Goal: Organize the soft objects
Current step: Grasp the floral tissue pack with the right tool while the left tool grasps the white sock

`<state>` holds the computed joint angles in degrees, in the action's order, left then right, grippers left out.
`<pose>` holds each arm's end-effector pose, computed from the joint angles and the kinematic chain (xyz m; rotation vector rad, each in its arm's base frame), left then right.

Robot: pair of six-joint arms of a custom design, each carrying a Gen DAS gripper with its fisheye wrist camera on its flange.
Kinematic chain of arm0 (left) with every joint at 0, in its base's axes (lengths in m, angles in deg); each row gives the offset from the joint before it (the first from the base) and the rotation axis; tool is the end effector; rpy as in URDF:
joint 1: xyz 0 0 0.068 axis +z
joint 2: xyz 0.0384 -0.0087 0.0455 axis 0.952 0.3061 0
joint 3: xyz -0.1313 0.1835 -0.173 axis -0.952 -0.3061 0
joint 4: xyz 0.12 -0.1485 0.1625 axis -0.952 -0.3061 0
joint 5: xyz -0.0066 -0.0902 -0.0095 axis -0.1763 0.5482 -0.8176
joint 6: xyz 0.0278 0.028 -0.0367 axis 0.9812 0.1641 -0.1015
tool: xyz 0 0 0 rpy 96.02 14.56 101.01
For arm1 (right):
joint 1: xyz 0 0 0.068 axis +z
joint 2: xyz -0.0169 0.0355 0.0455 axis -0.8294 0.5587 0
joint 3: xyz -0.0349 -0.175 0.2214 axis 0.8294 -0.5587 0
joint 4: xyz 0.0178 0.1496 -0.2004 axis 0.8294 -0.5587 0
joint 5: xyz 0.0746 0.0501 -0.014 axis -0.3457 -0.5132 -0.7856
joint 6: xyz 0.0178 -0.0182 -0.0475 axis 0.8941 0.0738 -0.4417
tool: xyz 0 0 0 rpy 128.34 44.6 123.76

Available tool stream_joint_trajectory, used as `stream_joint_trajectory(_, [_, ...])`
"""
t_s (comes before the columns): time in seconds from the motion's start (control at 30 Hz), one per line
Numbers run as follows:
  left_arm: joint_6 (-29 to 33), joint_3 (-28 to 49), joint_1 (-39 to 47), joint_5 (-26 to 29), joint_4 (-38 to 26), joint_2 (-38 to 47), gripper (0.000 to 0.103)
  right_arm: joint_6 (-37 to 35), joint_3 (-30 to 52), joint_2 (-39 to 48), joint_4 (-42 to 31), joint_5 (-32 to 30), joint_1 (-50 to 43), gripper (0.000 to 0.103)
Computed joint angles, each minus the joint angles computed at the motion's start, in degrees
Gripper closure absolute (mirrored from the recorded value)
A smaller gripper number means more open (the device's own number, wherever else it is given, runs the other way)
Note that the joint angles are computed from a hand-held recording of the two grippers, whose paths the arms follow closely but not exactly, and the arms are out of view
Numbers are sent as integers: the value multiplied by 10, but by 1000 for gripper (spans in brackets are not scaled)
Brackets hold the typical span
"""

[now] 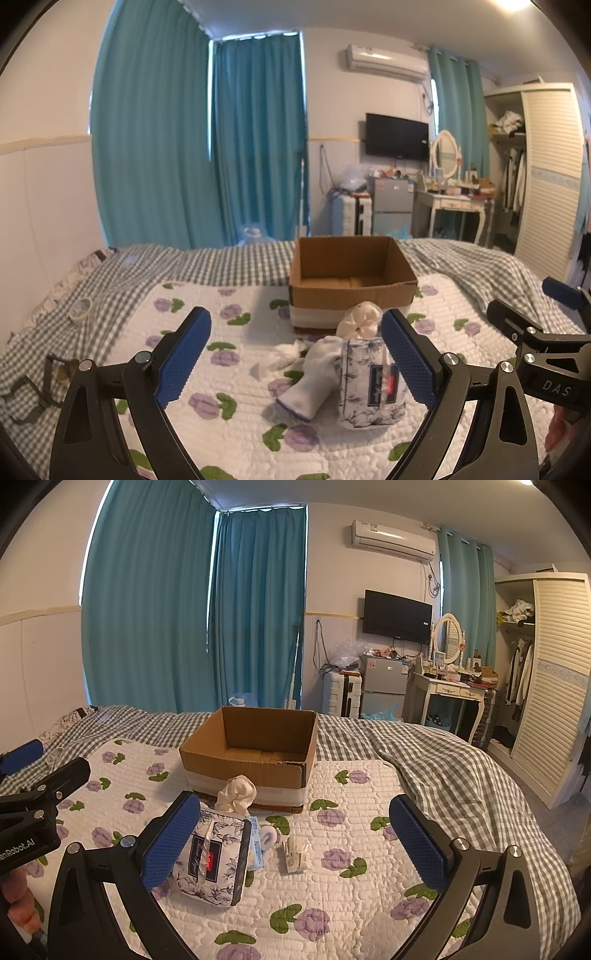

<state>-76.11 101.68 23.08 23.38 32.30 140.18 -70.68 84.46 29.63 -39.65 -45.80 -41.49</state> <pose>0.2746 -0.2718 0.3384 -0.2318 1.9346 0.1763 0.3175 0.0832 0.3386 -0.3216 1.9496 0.1511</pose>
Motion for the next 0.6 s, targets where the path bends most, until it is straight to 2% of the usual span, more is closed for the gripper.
stream_joint_trajectory(0.17, [55,-10,27,26,-8,-21,8,12,19,9,-32,3,8,0])
stream_joint_trajectory(0.33, [94,-39,65,77,-10,-21,8,27,44,70,-76,24,51,0])
stream_joint_trajectory(0.4, [114,-54,90,111,-5,-15,8,45,47,101,-72,45,74,0])
stream_joint_trajectory(0.6, [104,-88,144,180,14,7,8,100,105,217,-100,51,114,0])
